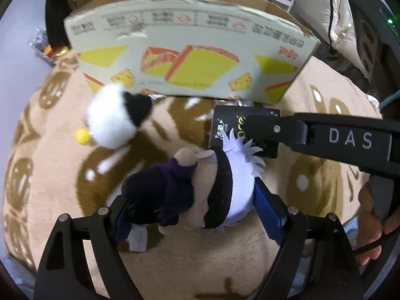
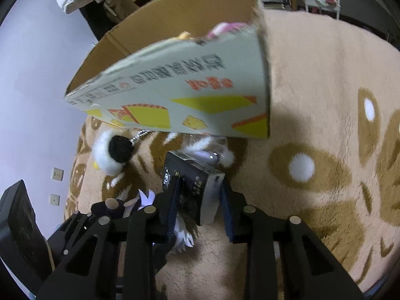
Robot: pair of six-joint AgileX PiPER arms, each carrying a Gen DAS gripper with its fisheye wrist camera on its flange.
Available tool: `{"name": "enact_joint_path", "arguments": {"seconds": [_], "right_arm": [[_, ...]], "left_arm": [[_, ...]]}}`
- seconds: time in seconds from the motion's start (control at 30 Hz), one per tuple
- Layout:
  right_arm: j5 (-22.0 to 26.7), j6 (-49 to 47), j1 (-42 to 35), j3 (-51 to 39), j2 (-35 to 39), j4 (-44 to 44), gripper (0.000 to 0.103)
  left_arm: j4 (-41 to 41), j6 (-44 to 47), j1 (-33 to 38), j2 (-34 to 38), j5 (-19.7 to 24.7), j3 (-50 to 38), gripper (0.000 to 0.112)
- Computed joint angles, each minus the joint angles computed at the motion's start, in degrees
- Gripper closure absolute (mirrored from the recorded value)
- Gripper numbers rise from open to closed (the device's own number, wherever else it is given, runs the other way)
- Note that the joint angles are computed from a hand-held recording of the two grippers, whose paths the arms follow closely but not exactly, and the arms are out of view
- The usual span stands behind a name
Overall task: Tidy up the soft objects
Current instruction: 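Close the left tool on the plush doll while the right tool grips and lifts the tissue pack, then carry the doll and tissue pack over the box and open both tools to drop them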
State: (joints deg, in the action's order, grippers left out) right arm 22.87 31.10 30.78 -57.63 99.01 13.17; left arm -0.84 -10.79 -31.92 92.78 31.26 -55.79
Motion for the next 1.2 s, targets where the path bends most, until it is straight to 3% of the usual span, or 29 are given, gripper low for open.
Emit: {"name": "enact_joint_path", "arguments": {"seconds": [0.3,0.67,0.8,0.93,1.2], "right_arm": [[1.7,14.8,4.1,-1.5,-3.6,-16.8,0.08],[7.7,40.0,12.2,1.0,-14.4,-43.3,0.08],[9.7,50.4,15.5,1.7,-17.4,-53.8,0.08],[12.1,57.3,17.9,0.3,-17.4,-62.3,0.08],[12.4,61.9,16.6,-0.6,-17.5,-68.9,0.08]], "left_arm": [[9.7,-8.5,0.9,-6.1,-1.2,2.2,0.029],[30.4,-26.6,-2.2,-15.6,-1.5,4.1,0.029],[28.0,-24.0,-0.5,-18.4,-1.8,3.0,0.029],[31.4,-26.0,-0.5,-19.9,-1.4,1.3,0.029],[35.6,-26.1,0.8,-17.8,-2.7,-2.8,0.029]]}}
